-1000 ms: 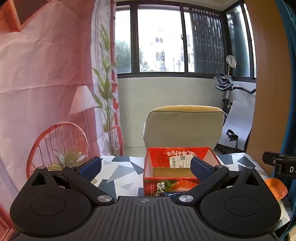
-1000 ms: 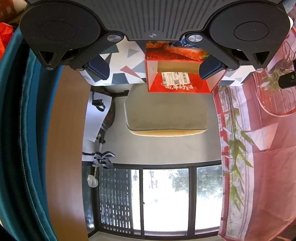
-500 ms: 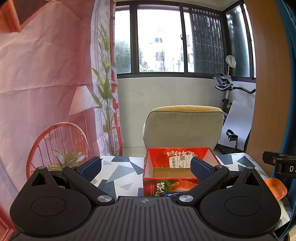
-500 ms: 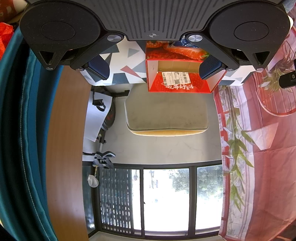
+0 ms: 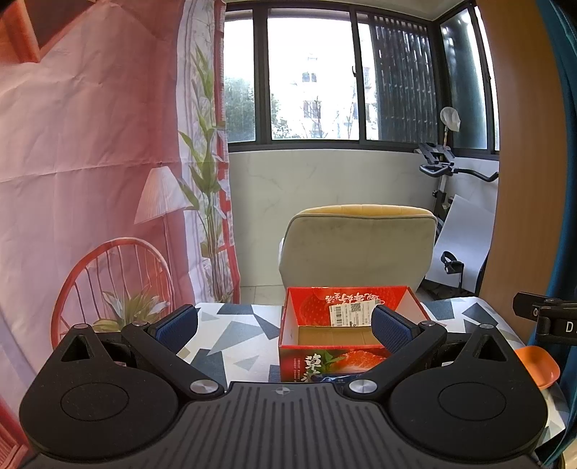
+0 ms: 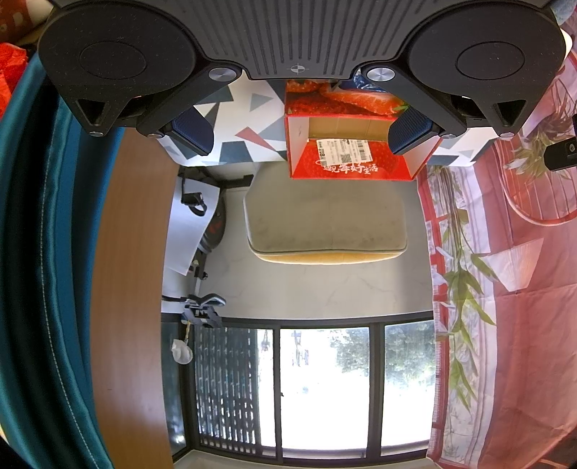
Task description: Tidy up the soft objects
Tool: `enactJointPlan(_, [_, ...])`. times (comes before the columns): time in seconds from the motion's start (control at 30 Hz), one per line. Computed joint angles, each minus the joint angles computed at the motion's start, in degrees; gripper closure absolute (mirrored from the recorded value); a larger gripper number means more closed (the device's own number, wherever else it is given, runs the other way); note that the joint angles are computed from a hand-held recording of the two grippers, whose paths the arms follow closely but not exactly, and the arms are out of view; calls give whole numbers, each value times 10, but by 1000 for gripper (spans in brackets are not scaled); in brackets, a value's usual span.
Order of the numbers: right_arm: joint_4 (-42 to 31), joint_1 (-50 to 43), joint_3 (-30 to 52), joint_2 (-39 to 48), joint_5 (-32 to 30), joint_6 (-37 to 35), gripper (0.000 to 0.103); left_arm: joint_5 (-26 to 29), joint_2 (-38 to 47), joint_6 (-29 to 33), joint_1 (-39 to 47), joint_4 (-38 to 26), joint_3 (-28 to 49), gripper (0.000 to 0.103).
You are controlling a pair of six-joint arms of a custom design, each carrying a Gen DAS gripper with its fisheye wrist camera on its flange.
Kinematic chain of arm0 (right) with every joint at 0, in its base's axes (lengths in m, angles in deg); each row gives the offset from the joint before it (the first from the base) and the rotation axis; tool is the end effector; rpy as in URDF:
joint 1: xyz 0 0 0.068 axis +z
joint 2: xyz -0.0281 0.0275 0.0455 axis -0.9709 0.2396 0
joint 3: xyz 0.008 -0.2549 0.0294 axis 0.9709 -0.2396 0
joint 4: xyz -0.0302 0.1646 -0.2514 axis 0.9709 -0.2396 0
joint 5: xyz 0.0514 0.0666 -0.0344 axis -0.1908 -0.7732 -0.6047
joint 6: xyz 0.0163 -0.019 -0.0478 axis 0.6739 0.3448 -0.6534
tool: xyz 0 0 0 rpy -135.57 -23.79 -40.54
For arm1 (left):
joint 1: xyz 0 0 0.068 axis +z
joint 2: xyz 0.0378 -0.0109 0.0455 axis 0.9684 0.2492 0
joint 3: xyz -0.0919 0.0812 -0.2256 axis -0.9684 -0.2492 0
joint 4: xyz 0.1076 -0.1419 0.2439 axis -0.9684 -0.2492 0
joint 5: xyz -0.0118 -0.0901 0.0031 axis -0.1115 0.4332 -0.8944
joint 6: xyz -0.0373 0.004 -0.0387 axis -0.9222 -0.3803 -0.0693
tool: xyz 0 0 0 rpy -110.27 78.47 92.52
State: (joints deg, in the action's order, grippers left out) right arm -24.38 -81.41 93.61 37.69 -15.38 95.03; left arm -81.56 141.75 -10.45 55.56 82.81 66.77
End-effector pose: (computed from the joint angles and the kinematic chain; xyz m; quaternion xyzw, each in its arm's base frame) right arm 0.2355 -0.0338 0.2334 0.2014 0.7939 -0.1176 0.5616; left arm 0.3214 -0.1166 0.2229 0.1737 0.7940 -0.0727 0.5780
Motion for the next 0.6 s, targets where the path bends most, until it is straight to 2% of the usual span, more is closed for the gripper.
enactJointPlan(0.6, [1, -3, 0, 0, -3, -2, 0, 1, -1, -1, 0, -1, 0, 0])
